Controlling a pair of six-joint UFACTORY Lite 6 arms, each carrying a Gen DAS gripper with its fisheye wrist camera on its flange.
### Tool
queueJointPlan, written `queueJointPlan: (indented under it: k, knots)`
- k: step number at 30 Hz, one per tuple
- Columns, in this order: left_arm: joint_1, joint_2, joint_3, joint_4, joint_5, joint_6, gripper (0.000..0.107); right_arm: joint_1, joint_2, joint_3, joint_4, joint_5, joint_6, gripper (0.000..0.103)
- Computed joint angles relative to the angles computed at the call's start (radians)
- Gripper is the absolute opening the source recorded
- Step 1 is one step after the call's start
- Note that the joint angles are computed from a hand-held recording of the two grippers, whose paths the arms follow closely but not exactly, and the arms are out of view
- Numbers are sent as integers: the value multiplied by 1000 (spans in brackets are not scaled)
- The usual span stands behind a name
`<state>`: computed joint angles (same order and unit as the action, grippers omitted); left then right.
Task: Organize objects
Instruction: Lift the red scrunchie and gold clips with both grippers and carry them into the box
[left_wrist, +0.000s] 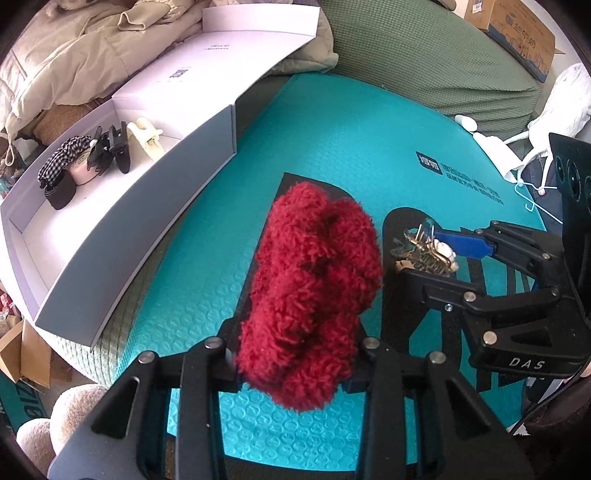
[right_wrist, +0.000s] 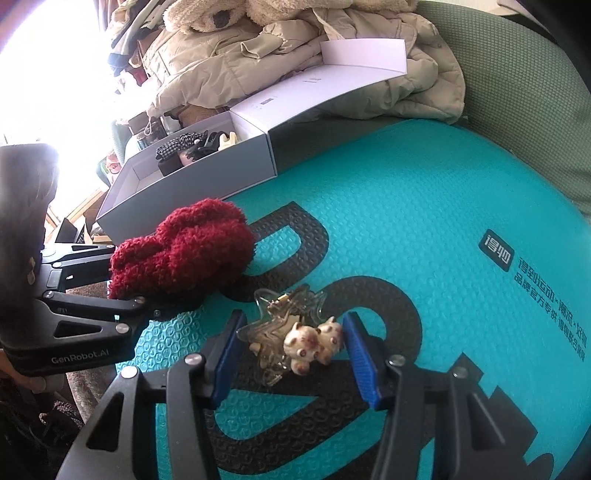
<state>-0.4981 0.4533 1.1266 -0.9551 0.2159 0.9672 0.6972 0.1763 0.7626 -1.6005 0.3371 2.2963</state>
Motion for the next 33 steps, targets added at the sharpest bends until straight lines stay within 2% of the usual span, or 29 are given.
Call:
queueJointPlan:
  k: [11,22,26,33]
  knots:
    - [118,-200,-165,67,4,-51,33,36,83,154,83,-26,-163,54]
    - [194,-394,-289,277,15,-250,33,90,160,310,226,-40,-370,54]
    - [238,-448,-322,290,33,-259,33,112,186,363,262,-44,-428,54]
    - [316,-509,-342,322,64,-276,33,134,233,470,430,-43,-635,54]
